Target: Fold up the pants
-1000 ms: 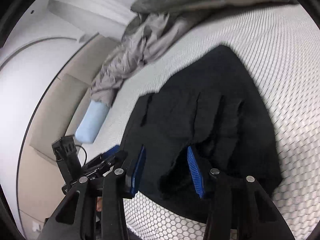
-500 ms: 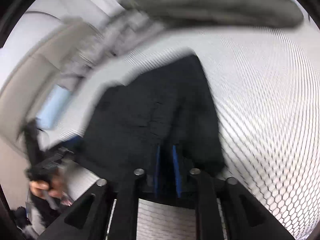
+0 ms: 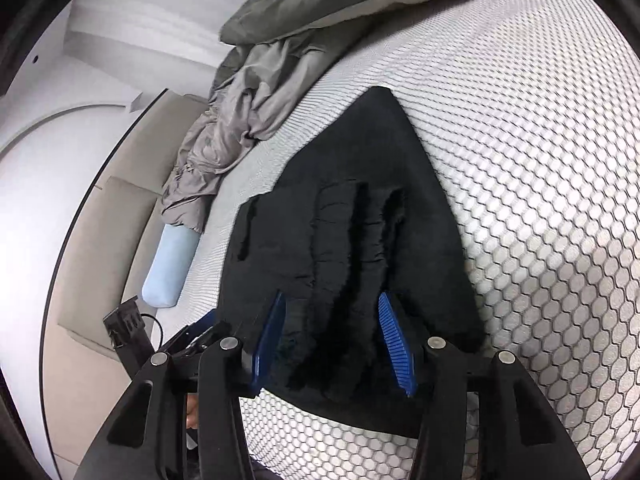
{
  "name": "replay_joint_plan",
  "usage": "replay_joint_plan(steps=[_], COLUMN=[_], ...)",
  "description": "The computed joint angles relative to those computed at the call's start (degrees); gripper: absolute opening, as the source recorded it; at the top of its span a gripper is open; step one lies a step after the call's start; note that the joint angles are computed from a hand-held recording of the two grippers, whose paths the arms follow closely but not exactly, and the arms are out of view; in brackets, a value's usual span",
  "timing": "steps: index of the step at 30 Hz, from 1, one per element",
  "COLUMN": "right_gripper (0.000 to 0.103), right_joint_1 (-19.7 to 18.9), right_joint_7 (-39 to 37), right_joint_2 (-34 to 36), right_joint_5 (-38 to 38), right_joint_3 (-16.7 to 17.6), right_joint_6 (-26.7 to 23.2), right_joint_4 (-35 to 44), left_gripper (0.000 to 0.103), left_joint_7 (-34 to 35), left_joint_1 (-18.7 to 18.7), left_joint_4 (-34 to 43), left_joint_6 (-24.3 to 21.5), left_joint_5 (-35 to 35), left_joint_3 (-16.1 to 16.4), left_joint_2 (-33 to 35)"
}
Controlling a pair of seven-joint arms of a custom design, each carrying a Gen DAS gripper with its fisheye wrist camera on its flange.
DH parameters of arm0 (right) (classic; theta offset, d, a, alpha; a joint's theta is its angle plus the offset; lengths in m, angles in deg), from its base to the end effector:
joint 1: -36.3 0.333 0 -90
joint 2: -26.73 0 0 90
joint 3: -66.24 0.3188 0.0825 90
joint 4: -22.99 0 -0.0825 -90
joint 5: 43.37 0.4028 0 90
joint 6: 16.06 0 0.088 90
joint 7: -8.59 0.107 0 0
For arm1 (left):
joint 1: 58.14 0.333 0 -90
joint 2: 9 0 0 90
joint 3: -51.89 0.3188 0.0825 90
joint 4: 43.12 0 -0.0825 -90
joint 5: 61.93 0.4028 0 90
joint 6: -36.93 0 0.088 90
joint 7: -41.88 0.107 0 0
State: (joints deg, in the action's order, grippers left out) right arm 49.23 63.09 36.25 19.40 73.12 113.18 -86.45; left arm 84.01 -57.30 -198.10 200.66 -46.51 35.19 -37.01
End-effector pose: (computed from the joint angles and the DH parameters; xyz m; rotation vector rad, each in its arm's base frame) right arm 0.5942 0.2365 0.4355 -1.8248 1.3485 0.5229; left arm 0.4102 -0.1312 0.4318 -2.1282 1.5492 -0.7056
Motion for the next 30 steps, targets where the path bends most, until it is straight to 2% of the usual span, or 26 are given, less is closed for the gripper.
replay_joint_plan(steps=[4, 6, 9, 11, 14, 15, 18, 21, 23, 24, 25, 26, 27, 29, 30], right_gripper=[0.051, 0.051, 0.050, 0.049, 0.018, 0.015, 0.014, 0.014, 0.016, 0.021, 0.022, 0.022, 0.024, 0.029, 0.031], right_joint_1=[0.37, 0.94, 0.74, 0.92, 1.48, 1.78, 1.78, 2.18, 3.28, 4.09, 6.36, 6.64, 4.91, 4.75, 5.05], right_joint_7=[-4.03, -3.32, -1.25, -2.90, -3.51, -3.25, -8.12, -11.83, -8.32, -4.07, 2.14, 5.06, 5.53, 2.11, -0.62], right_joint_2=[-1.15, -0.50, 1.81, 2.16, 2.24, 2.28, -1.49, -5.54, -5.60, -4.67, -2.69, -1.18, -0.89, -3.54, -6.15], right_joint_5=[2.15, 0.53, -3.19, -4.22, -6.38, -6.94, -2.55, -0.38, -4.18, -8.66, -16.96, -21.25, -21.51, -18.32, -17.10], right_joint_3=[0.37, 0.32, 0.13, 0.71, 1.08, 1.22, 1.81, 0.96, 0.28, 0.12, -1.15, -1.02, 0.87, 1.05, 1.37], right_joint_6=[0.32, 0.66, -2.95, -2.73, -1.86, -0.99, 3.54, 3.64, 6.25, 8.73, 11.51, 11.20, 11.35, 12.74, 16.12], right_joint_4=[-0.63, -0.13, 1.72, 1.79, 1.88, 1.86, -0.74, -2.83, -4.00, -4.25, -4.24, -3.35, -3.22, -4.96, -7.22], left_gripper=[0.073, 0.073, 0.073, 0.073, 0.073, 0.073, 0.073, 0.073, 0.074, 0.074, 0.074, 0.074, 0.073, 0.073, 0.073], left_joint_7=[-0.25, -0.24, -0.08, -0.13, -0.99, -1.05, -1.29, -0.99, -0.52, -0.44, -0.57, -0.80, -1.52, -4.57, -5.00], left_joint_1=[0.26, 0.12, 0.13, 0.06, 0.43, 0.26, 0.15, -0.09, 0.08, 0.35, 0.78, 1.02, 1.54, 4.02, 4.37], left_joint_4=[0.23, 0.36, 0.56, 0.71, 0.89, 0.93, 0.29, -0.88, -0.97, -0.81, -0.55, -0.36, -0.21, 0.30, 0.29], left_joint_6=[0.02, -0.02, -0.12, -0.27, -0.21, -0.15, 1.10, 2.22, 1.40, 0.62, -0.23, -0.94, -1.64, -3.72, -3.55], left_joint_5=[0.29, 0.28, 0.50, 0.47, 0.42, 0.15, -0.30, -1.18, -1.45, -1.38, -1.10, -0.82, -0.24, 3.39, 5.33], left_joint_3=[-0.18, -0.09, -0.02, 0.07, -0.02, 0.24, 0.59, 0.94, 0.74, 0.44, -0.04, -0.37, -1.07, -4.66, -5.57], left_joint_2=[0.39, 0.54, 0.77, 0.90, 0.90, 0.85, -0.55, -2.42, -2.51, -2.26, -1.78, -1.56, -1.74, -3.79, -4.70])
